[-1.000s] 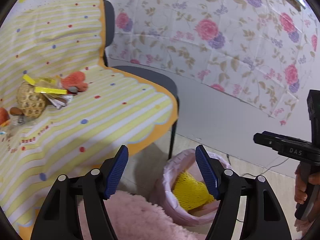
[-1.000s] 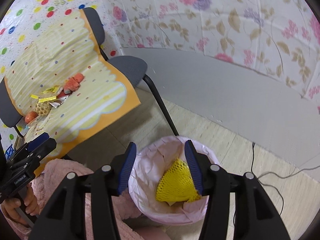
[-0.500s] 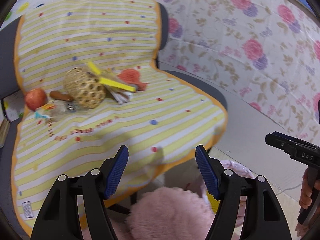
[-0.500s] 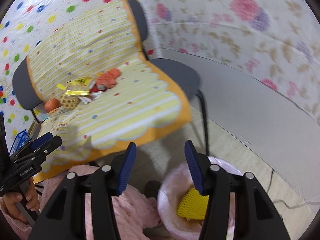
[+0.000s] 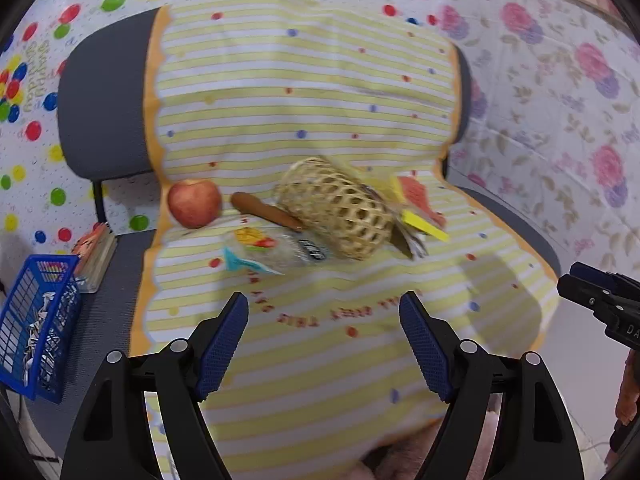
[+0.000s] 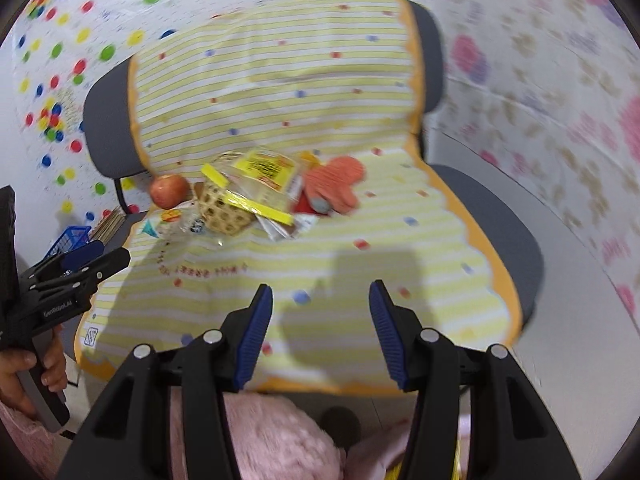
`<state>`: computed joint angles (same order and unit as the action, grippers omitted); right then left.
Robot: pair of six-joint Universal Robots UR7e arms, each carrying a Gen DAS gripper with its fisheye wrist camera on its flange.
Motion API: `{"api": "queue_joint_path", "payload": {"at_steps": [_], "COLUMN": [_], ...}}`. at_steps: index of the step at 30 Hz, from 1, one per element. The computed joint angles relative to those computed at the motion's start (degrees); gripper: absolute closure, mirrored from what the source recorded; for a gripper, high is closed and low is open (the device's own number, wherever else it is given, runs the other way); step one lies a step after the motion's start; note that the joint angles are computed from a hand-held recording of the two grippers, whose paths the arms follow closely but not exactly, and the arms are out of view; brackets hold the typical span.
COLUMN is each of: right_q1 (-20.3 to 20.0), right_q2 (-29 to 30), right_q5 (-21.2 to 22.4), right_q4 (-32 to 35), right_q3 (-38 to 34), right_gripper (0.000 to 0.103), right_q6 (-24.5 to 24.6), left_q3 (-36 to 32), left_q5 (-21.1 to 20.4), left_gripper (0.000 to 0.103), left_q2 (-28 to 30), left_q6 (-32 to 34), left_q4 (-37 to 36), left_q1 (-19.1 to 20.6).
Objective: Collect trash
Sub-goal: 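Return both grippers to the trash on the chair mat, then grasp a clear plastic wrapper with the right gripper while the left gripper grasps a snack packet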
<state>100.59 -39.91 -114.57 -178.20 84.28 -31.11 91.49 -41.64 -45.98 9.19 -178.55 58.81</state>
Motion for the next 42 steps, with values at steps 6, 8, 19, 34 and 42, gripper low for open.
{"api": "queue_joint_path", "payload": {"at_steps": [6,8,19,34,42], "right_q1": [1.28,1.58,2.31,1.74,1.55], "right_q2": [8.45,11.11,25.79,16.23,11.29], "right_q5": [0.04,-0.4,-5.89,1.14,1.82], "right_q4": [7.45,9.56,16.82,0.75,-5.65], "right_q3": [-12.98,-16.93,-39.05,-24.48,-15.75], "right_gripper": [0.053,0.051,0.046,0.096,0.096], "right_q6": [-4.5,-5.9,-17.42,-11.97,-10.52], "left_q3": [-5.62,-7.07,-10.4,-9.36,-16.3], "left_q5": [1.2,0.57,-1.61,-1.6,-2.38], "left_gripper": [0.025,0.025,0.025,0.025,0.027], "left_q2": [2.34,3.09,4.25,2.35,4.81], "left_q6": [0.37,0.53,-0.92,-3.55,-7.22], "left_q4": [3.02,3.88,7.49,7.64,14.46], "left_q1": [2.51,3.1,5.76,6.45,8.12]}}
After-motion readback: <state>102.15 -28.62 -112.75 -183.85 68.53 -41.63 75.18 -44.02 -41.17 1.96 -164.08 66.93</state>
